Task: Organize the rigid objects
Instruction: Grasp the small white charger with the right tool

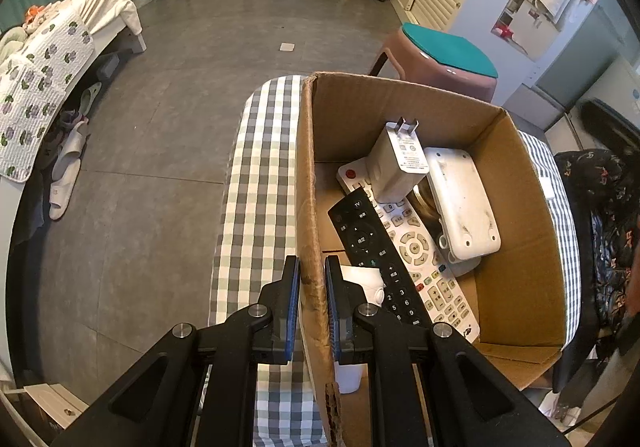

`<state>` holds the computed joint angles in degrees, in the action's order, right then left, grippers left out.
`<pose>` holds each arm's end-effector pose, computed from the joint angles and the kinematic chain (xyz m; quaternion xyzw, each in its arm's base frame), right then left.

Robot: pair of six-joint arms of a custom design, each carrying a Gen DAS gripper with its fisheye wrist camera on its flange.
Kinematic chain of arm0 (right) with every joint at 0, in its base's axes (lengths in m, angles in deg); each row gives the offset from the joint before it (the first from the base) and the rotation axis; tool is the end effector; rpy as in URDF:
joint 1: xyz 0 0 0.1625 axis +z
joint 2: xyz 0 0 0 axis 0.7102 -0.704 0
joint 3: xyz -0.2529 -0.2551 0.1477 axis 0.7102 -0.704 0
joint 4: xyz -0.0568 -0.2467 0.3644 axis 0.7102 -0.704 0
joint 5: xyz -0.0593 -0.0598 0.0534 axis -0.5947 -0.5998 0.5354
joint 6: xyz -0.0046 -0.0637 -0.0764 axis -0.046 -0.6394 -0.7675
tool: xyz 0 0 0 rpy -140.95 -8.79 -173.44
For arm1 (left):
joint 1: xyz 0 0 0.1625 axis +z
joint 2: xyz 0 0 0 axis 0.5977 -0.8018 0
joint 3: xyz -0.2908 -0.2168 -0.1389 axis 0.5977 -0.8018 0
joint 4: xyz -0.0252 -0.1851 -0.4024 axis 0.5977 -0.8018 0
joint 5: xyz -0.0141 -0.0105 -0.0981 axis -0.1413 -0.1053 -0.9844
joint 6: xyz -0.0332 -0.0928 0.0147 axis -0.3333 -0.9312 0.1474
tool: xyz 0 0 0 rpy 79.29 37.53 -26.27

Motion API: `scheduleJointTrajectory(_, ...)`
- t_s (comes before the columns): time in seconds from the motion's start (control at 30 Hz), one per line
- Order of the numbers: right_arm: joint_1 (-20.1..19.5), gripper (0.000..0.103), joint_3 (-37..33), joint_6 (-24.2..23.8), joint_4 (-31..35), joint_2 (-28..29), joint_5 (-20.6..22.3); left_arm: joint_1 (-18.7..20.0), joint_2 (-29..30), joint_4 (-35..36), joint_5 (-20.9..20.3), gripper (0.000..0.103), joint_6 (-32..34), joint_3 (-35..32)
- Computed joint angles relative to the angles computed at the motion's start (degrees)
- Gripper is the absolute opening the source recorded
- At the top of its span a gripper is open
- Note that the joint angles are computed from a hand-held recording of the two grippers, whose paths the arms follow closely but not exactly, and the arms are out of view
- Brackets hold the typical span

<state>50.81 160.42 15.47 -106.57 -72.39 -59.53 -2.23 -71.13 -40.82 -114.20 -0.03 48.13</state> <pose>0.1252 -0.4551 0.3729 0.1570 -0.8568 0.3398 0.3546 -0.3880 -0.4932 0.0333 0.2285 0.9234 -0.0969 0.2930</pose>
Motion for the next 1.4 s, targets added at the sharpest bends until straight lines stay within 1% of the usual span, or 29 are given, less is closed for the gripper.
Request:
scheduleJointTrajectory(0.13, -1.65, 0.093, 1.78, -2.51, -2.41, -5.31, -3.36, -0.05, 0.01, 0.12, 0.27, 0.012, -0.43, 0.07)
scheduleJointTrajectory(0.23, -4.65, 0.094, 2.78, -3.59, -2.94, -8.94, -4.91, -0.11, 0.12, 0.35, 0.55, 0.012, -0.65, 0.00)
scheduleJointTrajectory(0.3, -7.43, 0.094, 3.24, -2.31, -1.52, -11.28, -4.51, -0.18, 0.17, 0.42, 0.69, 0.012, -0.80, 0.02)
scheduleJointTrajectory(0.4, -12.08, 0.094, 4.43, -0.58, 0.18, -14.65, -2.74, -0.27, 0.18, 0.79, 0.79, 0.012, -1.08, -0.04)
scheduleJointTrajectory(0.57, -18.80, 0.094, 6.02, 0.08, 0.78, -16.93, -0.85, -0.39, 0.37, 1.51, 0.99, 0.012, -1.10, -0.42)
scheduleJointTrajectory(0.6, -19.47, 0.094, 6.24, 0.37, 0.93, -17.14, -0.61, -0.37, 0.38, 1.65, 0.94, 0.012, -1.08, -0.48)
scheduleJointTrajectory(0.67, -22.02, 0.094, 6.38, 0.89, 1.57, -17.76, 0.80, -0.43, 0.34, 1.68, 0.89, 0.012, -1.23, -0.41)
scheduleJointTrajectory(0.83, -25.36, 0.094, 6.42, 0.88, 0.90, -16.43, 1.86, -0.38, 0.27, 2.05, 0.96, 0.012, -1.16, -0.47)
scheduleJointTrajectory(0.93, -27.00, 0.094, 5.96, 0.59, -0.01, -13.95, 1.83, -0.44, 0.34, 2.05, 1.06, 0.012, -1.09, -0.50)
scheduleJointTrajectory(1.1, -28.26, 0.091, 4.36, -0.42, -1.52, -9.54, 1.10, -0.37, 0.38, 1.99, 0.86, 0.012, -1.03, -0.43)
scheduleJointTrajectory(1.3, -28.90, 0.079, 1.48, 0.86, -0.24, -5.93, 0.81, -0.35, 0.36, 2.02, 0.82, 0.012, -1.16, -0.37)
scheduleJointTrajectory(1.4, -28.88, 0.070, 0.47, 0.86, 0.30, -4.64, 0.64, -0.39, 0.39, 2.00, 0.79, 0.012, -1.09, -0.38)
